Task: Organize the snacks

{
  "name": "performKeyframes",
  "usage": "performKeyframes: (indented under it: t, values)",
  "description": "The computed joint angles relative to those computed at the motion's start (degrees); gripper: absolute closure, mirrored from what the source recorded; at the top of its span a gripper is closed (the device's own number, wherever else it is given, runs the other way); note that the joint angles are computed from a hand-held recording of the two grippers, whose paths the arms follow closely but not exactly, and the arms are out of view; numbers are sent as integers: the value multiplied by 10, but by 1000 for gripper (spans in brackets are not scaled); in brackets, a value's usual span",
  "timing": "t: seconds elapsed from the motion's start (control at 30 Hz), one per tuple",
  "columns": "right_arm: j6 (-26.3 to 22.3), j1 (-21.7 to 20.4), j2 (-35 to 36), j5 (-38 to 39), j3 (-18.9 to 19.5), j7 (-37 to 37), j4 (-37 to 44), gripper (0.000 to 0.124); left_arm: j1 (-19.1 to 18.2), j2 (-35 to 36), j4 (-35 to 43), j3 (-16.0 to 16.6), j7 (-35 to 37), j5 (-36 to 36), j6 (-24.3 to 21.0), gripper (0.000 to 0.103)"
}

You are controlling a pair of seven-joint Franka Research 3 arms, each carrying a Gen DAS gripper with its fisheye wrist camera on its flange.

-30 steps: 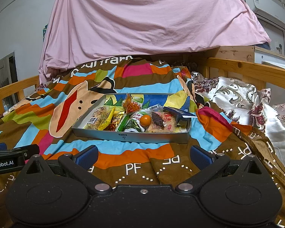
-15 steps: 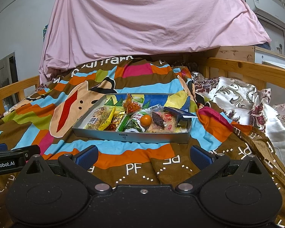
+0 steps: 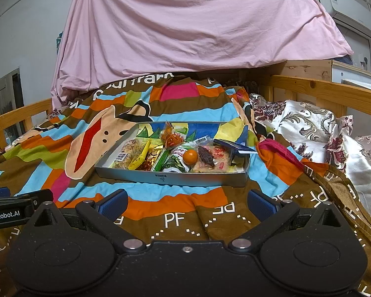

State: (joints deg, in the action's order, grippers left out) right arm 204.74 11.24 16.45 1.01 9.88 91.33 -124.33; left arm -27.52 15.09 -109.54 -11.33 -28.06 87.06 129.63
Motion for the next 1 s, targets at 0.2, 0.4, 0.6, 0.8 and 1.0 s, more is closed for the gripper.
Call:
performKeyframes:
  t: [0.2, 0.4, 0.6, 0.8, 1.0]
  values:
    - [0, 1, 0, 1, -1, -1, 0, 21, 0, 1, 1, 0, 1, -1, 0, 0]
    - [0, 1, 0, 0, -1, 0, 0, 21, -1, 1, 2, 0, 2, -2, -1, 0]
    - [0, 0, 0, -1, -1, 1, 0, 21, 2, -3, -2, -1, 8, -9, 13, 0]
    - [0, 0, 0, -1, -1, 1, 0, 21, -10, 10, 17, -4, 69, -52, -34, 0]
    - [-1, 0, 0, -1, 0, 1, 0, 21, -17, 7, 16, -1, 76, -60, -46, 0]
